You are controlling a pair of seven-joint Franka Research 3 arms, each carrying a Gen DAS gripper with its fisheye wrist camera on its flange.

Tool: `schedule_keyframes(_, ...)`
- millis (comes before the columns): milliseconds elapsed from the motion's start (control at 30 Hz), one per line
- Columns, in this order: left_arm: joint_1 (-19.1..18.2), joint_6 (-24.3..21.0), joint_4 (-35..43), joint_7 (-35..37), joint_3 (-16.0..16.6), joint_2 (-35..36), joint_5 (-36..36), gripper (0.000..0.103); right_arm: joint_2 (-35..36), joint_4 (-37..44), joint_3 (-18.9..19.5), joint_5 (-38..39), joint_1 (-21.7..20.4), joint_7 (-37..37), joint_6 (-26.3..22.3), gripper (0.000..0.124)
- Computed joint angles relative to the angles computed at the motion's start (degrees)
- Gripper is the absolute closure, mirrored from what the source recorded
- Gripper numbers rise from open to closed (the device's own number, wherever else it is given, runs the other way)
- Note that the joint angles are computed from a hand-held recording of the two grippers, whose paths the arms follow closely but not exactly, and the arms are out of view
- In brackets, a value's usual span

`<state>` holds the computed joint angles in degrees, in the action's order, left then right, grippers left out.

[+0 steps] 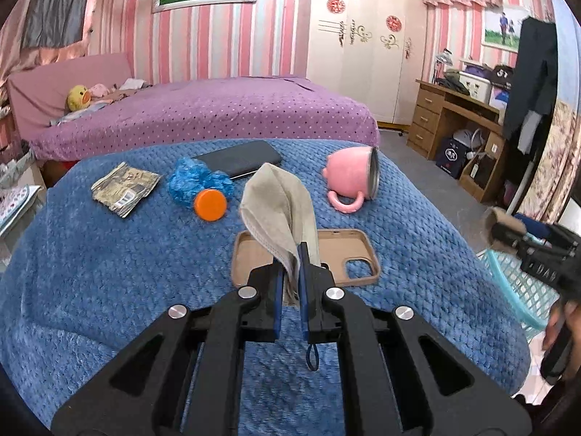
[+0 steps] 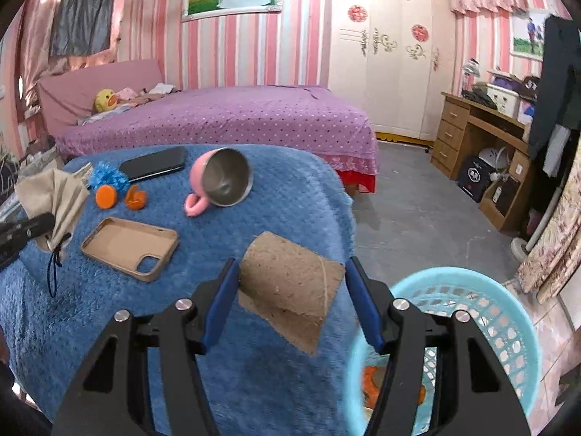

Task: Collect trash
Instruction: 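Carry the cloth and paper cup in both tools over the basket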

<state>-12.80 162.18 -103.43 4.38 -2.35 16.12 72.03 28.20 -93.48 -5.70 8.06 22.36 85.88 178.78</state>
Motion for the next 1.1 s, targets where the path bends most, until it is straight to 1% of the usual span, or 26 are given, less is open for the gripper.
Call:
schedule_keyframes(100, -0.86, -0.60, 1.49, 0.84, -0.52, 0.93, -0.37, 0.097, -1.18, -1.32, 0.63, 0.90, -1.87, -0.40, 0.61, 0.064)
schedule_keyframes(233, -3.02, -0.93, 4.02, 0.20, -0.82, 2.44, 0.45, 0.097, -2.29, -2.84, 0.88, 1.68, -4.09, -1.49, 0.92, 0.064)
schedule_keyframes(333, -4.16, -0.56, 6.78, 1.65, -1.27, 4.58, -1.82, 0.097, -2.92, -3.96, 1.03, 2.58, -6.01, -2.10, 0.96, 0.064)
schedule_keyframes(367, -4.66, -0.73, 8.00, 2.62, -1.35, 5.47, -2.86, 0.097, -3.12, -4.31, 0.32, 2.57, -5.89, -1.91, 1.11, 0.064)
schedule_keyframes(467, -6.14, -0.31, 11.49, 5.42, -1.29, 7.88, -6.15, 0.097, -3.77, -5.90, -4.29, 1.50, -3.99, -0.42, 2.32, 0.064)
schedule_keyframes(500, -6.75, 0.07, 12.84, 6.43, -1.21, 8.76, -7.10, 0.097, -3.89, -6.79, -6.79, 0.69, -2.77, 0.11, 3.21, 0.064)
schedule_keyframes(567, -8.45, -0.17, 15.25, 8.08, -0.60, 10.29, -8.24, 0.097, -3.46, -7.40, -11.49, -0.87, -0.10, 1.35, 3.25, 0.064)
schedule_keyframes(600, -9.31, -0.47, 16.79, 9.09, -0.39, 11.28, -8.87, 0.097, -3.47, -7.76, -11.88, -0.65, -0.27, 1.16, 3.33, 0.064)
schedule_keyframes(667, -10.86, -0.26, 19.98, 11.38, -0.12, 13.55, -10.35, 0.097, -3.71, -8.57, -10.45, 0.08, -2.71, 1.04, 3.50, 0.064)
schedule_keyframes(700, -11.53, -0.21, 21.47, 12.66, -0.07, 14.62, -11.40, 0.097, -3.78, -8.69, -10.65, 0.21, -2.88, 1.17, 3.49, 0.064)
schedule_keyframes(800, -13.36, 0.59, 26.93, 16.80, -0.37, 18.82, -15.03, 0.097, -3.99, -9.55, -12.84, 0.29, -2.22, 2.04, 3.97, 0.064)
schedule_keyframes(900, -14.76, 1.13, 31.42, 20.32, -0.62, 22.37, -19.01, 0.097, -4.02, -9.97, -13.37, 0.85, -2.67, 2.58, 4.12, 0.064)
schedule_keyframes(1000, -13.94, 1.65, 36.96, 27.33, -3.95, 27.27, -25.97, 0.097, -4.23, -10.04, -11.21, 2.09, -5.33, 2.59, 4.37, 0.064)
schedule_keyframes(1100, -14.36, 0.27, 42.64, 33.07, -5.65, 31.89, -30.75, 0.097, -4.32, -9.90, -8.67, 3.60, -8.23, 2.19, 4.86, 0.064)
